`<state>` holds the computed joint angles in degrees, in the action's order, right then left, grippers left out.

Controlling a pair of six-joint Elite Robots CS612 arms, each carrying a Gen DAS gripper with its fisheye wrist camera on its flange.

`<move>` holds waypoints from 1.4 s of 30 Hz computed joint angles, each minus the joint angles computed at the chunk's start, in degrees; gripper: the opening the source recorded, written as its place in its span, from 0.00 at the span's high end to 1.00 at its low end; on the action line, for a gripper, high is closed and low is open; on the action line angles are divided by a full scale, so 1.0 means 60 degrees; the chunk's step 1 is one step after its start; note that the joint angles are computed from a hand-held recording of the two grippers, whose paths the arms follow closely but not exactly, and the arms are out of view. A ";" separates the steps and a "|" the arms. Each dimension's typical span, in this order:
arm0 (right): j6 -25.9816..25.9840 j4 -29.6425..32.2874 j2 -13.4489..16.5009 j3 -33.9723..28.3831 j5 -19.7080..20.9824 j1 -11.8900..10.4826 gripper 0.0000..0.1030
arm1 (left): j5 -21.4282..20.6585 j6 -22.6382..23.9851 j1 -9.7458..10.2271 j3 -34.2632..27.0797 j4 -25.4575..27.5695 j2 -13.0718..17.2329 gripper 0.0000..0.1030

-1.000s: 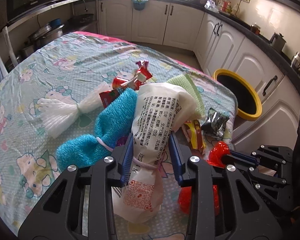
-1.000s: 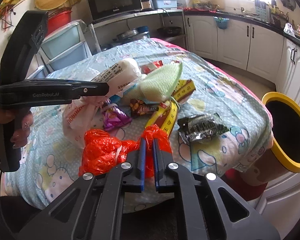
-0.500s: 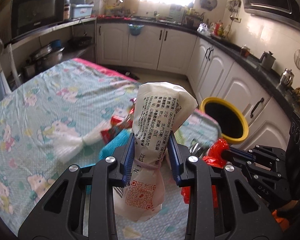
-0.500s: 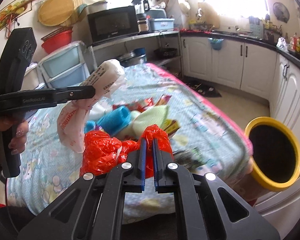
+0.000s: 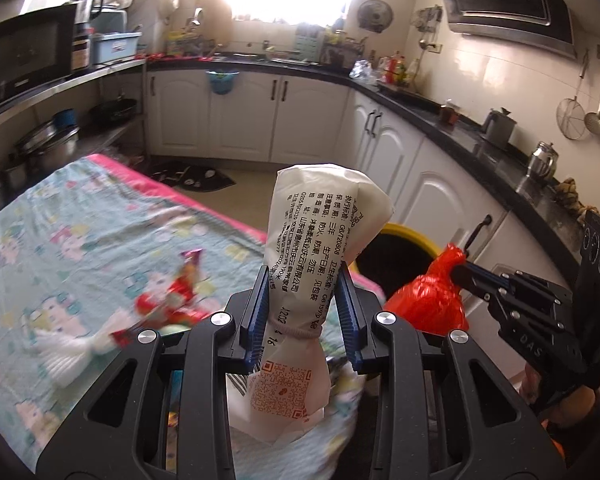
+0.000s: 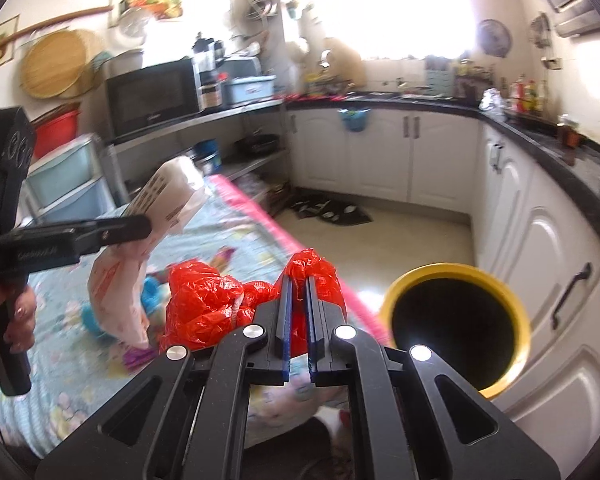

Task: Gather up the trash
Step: 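Carry the red bag and white bag with both tools over the yellow bin, then open the right tool dropping the red bag while the left tool drops the white bag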

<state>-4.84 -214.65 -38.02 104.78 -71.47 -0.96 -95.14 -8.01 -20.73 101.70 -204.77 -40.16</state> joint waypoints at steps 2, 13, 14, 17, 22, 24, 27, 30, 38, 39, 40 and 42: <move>0.0112 -0.0196 0.0010 0.0000 -0.0262 -0.0110 0.94 | -0.0133 0.0036 -0.0073 -0.0189 0.0076 0.0073 0.76; 0.0743 -0.0548 0.0133 -0.0108 -0.1401 -0.0578 0.94 | -0.0804 0.0101 -0.0419 -0.1264 0.0627 0.0537 0.76; 0.0770 -0.0596 0.0153 -0.0118 -0.1520 -0.0618 0.94 | -0.0854 0.0081 -0.0444 -0.1374 0.0676 0.0590 0.76; 0.0990 -0.0565 0.0206 -0.0213 -0.1897 -0.0699 0.94 | -0.1033 -0.0086 -0.0519 -0.1843 0.0861 0.0824 0.76; 0.1339 -0.0457 0.0370 -0.0435 -0.2439 -0.0844 0.94 | -0.1264 -0.0230 -0.0654 -0.2812 0.1433 0.1263 0.76; 0.1367 -0.0395 0.0469 -0.0564 -0.2640 -0.0907 0.94 | -0.1260 -0.0216 -0.0732 -0.3185 0.1718 0.1425 0.76; 0.1336 -0.0189 0.0584 -0.0765 -0.2976 -0.0965 0.94 | -0.1315 -0.0224 -0.0803 -0.3655 0.2086 0.1638 0.76; 0.1412 0.0016 0.0713 -0.0952 -0.3067 -0.1046 0.94 | -0.1363 -0.0204 -0.0888 -0.4184 0.2517 0.1869 0.76; 0.1409 0.0713 0.1084 -0.1441 -0.3221 -0.1230 0.94 | -0.1484 0.0113 -0.1054 -0.5371 0.3393 0.2471 0.75; 0.1421 0.0800 0.1121 -0.1495 -0.3226 -0.1249 0.94 | -0.1527 0.0110 -0.1060 -0.5498 0.3542 0.2534 0.75; 0.1428 0.0906 0.1172 -0.1559 -0.3232 -0.1269 0.94 | -0.1585 0.0095 -0.1063 -0.5647 0.3722 0.2613 0.75; 0.1464 0.1055 0.1257 -0.1671 -0.3234 -0.1295 0.93 | -0.1641 0.0069 -0.1066 -0.5864 0.3992 0.2720 0.74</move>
